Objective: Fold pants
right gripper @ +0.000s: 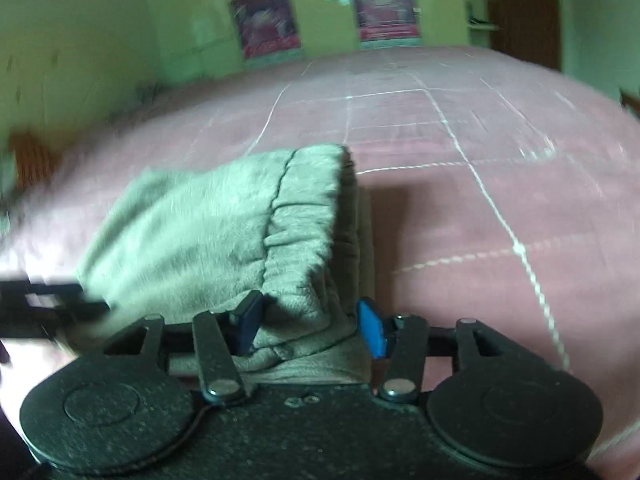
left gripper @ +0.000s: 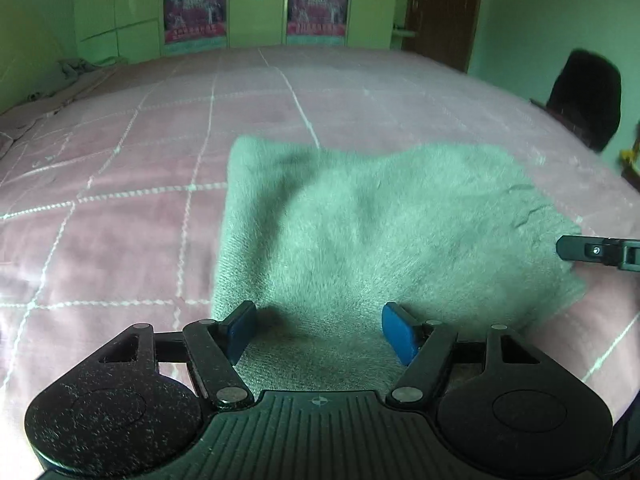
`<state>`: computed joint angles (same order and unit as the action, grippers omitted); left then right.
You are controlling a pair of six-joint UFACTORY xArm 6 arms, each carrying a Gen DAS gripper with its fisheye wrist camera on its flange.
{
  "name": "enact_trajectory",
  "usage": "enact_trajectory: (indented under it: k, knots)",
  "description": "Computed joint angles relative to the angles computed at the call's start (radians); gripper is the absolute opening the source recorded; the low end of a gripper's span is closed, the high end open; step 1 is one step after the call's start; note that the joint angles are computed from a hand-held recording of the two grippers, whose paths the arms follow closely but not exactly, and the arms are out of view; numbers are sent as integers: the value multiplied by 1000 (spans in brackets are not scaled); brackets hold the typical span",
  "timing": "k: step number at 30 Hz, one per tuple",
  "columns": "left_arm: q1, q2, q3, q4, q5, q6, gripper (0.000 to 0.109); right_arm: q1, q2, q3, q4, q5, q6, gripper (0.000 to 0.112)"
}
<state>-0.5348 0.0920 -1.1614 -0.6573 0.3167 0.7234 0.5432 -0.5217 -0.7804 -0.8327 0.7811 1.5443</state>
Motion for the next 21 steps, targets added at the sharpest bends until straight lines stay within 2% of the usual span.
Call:
enact_trajectory:
  k: [4,7,10,13,17,19,21]
  knots:
    - [-7,-44,54,-92,-43,68,69,36,-40,-8,-111,53,79,51]
    - [0,-48,69,-19,-41,8,70,32,-53,7,-133,42,108,56]
    - [1,-57,73,-10,-43,-2,71,6,-34,25,-55,3,55,55]
    - [2,-53,69,-4,-36,-5,74,29,-57,36,-137,0,141,54]
    - [4,-49,66,9,-37,-19,79,-6,-19,10,-102,-51,42,49]
    - [6,-49,66,4,-33,-17,81,-15,2,-1,-125,-71,2,37]
    - [8,-47,67,16,-35,-32,85,-23,31,-20,-111,-86,-77,34]
